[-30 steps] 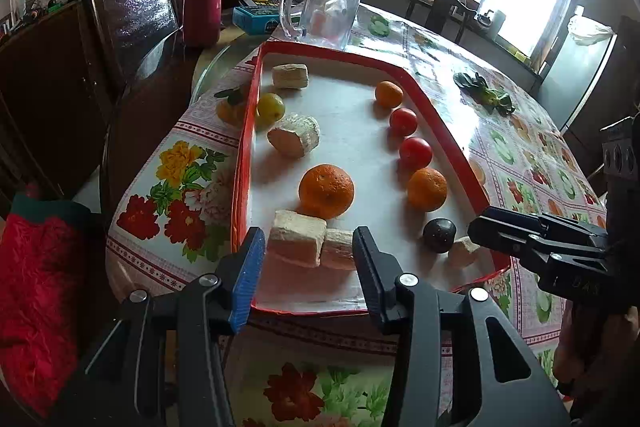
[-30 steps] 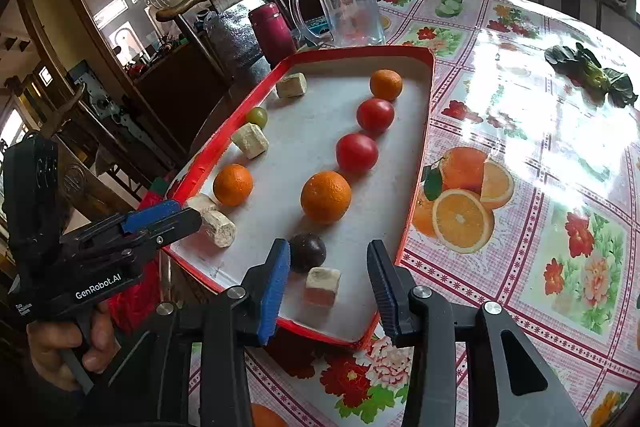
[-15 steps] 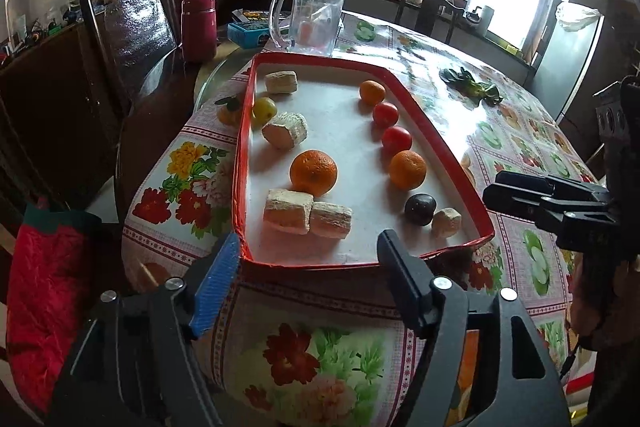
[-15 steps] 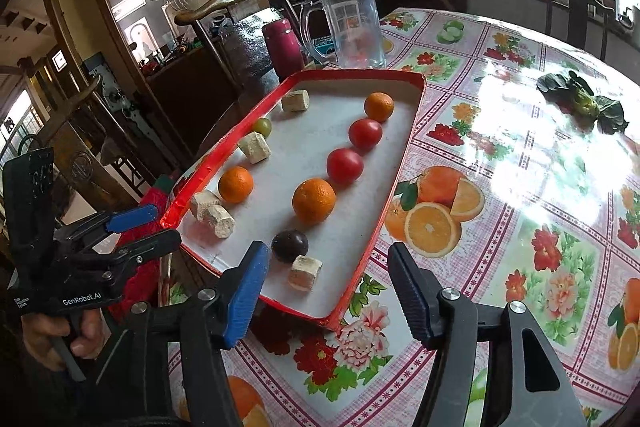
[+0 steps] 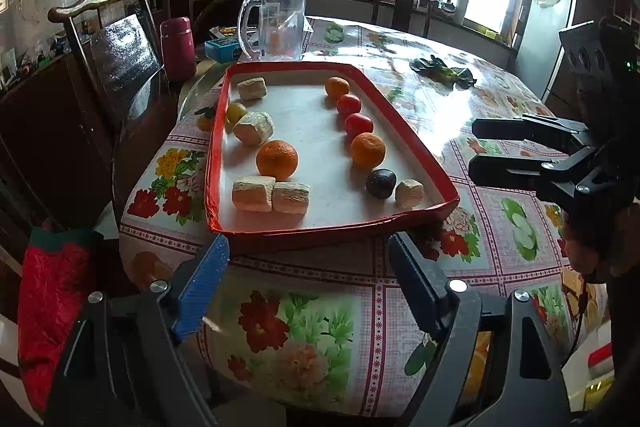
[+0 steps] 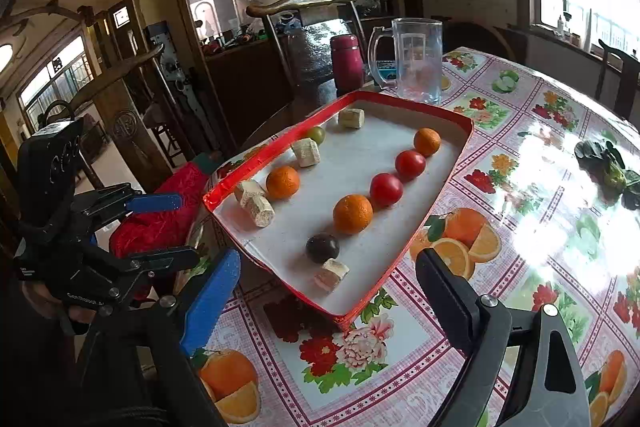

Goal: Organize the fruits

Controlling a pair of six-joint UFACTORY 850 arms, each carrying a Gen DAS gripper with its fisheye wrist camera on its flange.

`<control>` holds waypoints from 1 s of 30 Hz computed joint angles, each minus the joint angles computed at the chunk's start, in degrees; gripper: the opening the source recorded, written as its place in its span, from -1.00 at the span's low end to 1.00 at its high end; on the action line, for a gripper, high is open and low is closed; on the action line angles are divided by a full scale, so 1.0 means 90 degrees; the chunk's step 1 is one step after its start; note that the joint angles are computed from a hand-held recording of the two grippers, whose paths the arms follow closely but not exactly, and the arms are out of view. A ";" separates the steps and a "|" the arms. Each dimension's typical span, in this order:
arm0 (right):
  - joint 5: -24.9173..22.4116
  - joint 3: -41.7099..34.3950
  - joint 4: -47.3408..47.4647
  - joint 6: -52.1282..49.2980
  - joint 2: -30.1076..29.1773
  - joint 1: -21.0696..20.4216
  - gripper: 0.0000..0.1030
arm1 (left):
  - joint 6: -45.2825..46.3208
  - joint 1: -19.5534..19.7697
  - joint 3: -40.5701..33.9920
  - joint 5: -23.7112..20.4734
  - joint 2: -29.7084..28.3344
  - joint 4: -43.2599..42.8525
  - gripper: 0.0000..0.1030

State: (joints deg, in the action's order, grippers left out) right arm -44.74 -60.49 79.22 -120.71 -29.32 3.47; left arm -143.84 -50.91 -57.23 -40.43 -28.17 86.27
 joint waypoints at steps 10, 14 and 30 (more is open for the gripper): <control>-0.0107 0.0416 0.0382 -0.1395 0.0228 0.0039 0.86 | 0.0346 -0.0162 -0.0050 -0.0394 0.0029 -0.0512 0.60; -0.0008 0.0730 0.0879 -0.2290 0.0443 0.0083 0.94 | 0.0442 -0.0241 -0.0064 -0.0568 0.0033 -0.0600 0.60; 0.0030 0.0781 0.0729 -0.2671 0.0484 0.0152 0.95 | 0.0719 -0.0404 -0.0161 -0.0997 0.0006 -0.0721 0.60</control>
State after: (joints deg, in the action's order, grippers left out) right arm -44.47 -53.46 85.78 -144.74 -24.97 4.84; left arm -137.37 -54.54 -58.68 -49.40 -28.11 79.78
